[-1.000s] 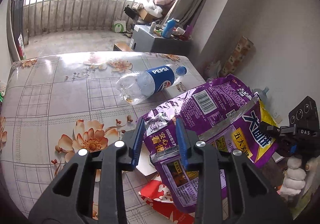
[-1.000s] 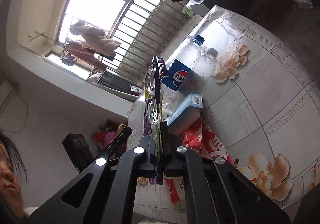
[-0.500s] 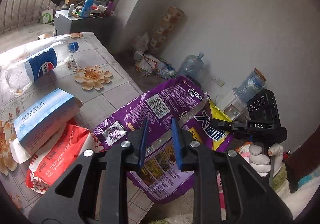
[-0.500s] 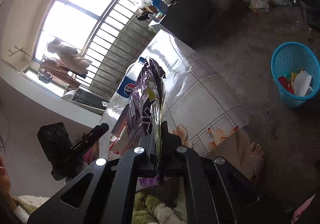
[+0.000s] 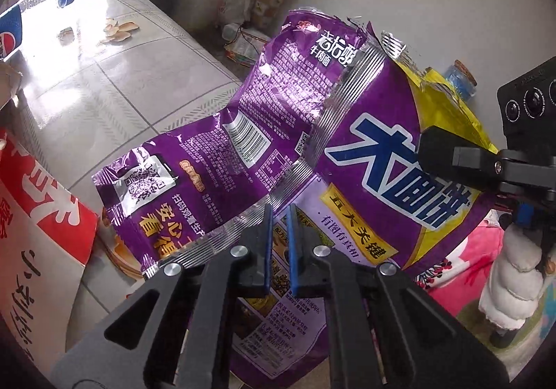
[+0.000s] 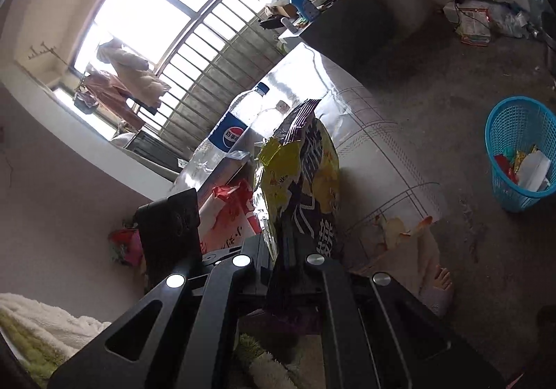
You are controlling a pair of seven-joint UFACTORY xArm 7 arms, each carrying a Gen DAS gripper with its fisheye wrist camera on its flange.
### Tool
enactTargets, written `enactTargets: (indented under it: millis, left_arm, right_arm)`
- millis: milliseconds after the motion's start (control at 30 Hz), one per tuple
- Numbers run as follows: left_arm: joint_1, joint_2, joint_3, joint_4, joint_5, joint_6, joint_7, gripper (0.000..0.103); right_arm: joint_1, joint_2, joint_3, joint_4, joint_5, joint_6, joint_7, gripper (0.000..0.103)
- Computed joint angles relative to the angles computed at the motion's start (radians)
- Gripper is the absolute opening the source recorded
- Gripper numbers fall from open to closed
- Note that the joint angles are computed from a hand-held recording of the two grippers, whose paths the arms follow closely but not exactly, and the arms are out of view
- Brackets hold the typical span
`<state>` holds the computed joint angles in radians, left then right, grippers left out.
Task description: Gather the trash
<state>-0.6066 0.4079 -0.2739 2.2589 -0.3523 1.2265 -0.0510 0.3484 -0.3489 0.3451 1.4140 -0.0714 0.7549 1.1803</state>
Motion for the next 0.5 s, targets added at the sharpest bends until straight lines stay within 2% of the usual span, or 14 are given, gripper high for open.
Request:
enactTargets:
  millis: [133, 300, 400, 500]
  left_arm:
    - [0.057, -0.003, -0.010, -0.012, -0.092, 0.027, -0.046, 0.007]
    - [0.106, -0.043, -0.015, -0.072, -0.163, 0.050, -0.026, 0.007]
    - [0.113, -0.058, -0.003, -0.077, -0.154, 0.077, -0.041, 0.007]
    - [0.104, -0.083, 0.014, -0.061, -0.089, 0.101, -0.038, 0.007]
  right_arm:
    - [0.035, 0.027, -0.023, -0.027, 0.059, -0.064, -0.047, 0.004]
    - [0.080, 0.073, -0.043, -0.031, 0.127, -0.094, -0.123, 0.004]
    - [0.093, 0.101, -0.044, -0.018, 0.141, -0.075, -0.145, 0.004]
    - [0.102, 0.114, -0.050, -0.016, 0.157, -0.070, -0.153, 0.004]
